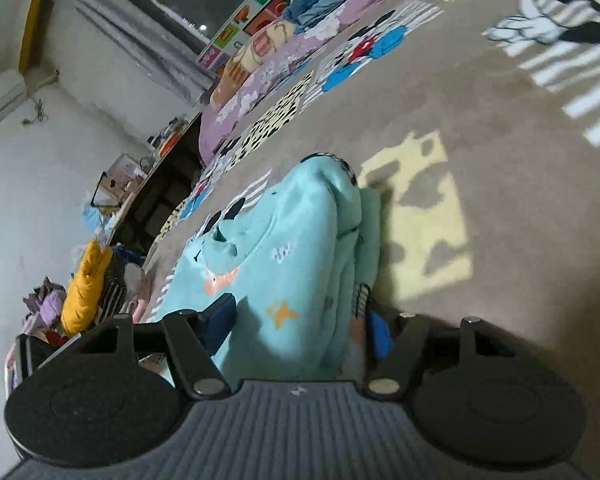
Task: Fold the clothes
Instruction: 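Carry the folded garment with both grippers onto the clothes stack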
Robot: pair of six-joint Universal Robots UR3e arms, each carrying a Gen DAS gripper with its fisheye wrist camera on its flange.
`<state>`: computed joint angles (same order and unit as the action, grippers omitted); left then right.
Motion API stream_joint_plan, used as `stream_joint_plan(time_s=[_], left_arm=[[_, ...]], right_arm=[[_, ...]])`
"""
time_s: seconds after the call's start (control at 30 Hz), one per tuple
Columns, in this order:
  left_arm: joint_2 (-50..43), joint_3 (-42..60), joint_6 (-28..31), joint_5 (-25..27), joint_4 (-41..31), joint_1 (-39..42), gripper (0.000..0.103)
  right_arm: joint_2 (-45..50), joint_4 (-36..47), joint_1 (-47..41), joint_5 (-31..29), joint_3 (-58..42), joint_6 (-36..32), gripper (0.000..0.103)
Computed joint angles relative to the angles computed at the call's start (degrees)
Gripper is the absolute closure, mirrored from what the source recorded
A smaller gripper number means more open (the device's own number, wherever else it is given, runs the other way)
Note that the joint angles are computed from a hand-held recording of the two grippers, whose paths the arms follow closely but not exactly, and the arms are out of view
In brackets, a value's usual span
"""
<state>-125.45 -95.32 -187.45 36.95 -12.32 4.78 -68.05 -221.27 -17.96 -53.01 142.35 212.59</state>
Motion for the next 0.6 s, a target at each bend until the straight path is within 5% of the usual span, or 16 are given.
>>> stream_joint_plan(time_s=[0.27,0.6], left_arm=[[0.63,-1.96,-2.68,-2.08,1.39,0.63,0.063],[19.94,-18.26,3.67,-13.01,-12.43,11.87,0.065]], right_arm=[[2.76,-4.62,0.79,-1.41,-0.60,1.64,0.055],[2.13,-21.04,-3.19,8.64,10.14,14.10,0.063]])
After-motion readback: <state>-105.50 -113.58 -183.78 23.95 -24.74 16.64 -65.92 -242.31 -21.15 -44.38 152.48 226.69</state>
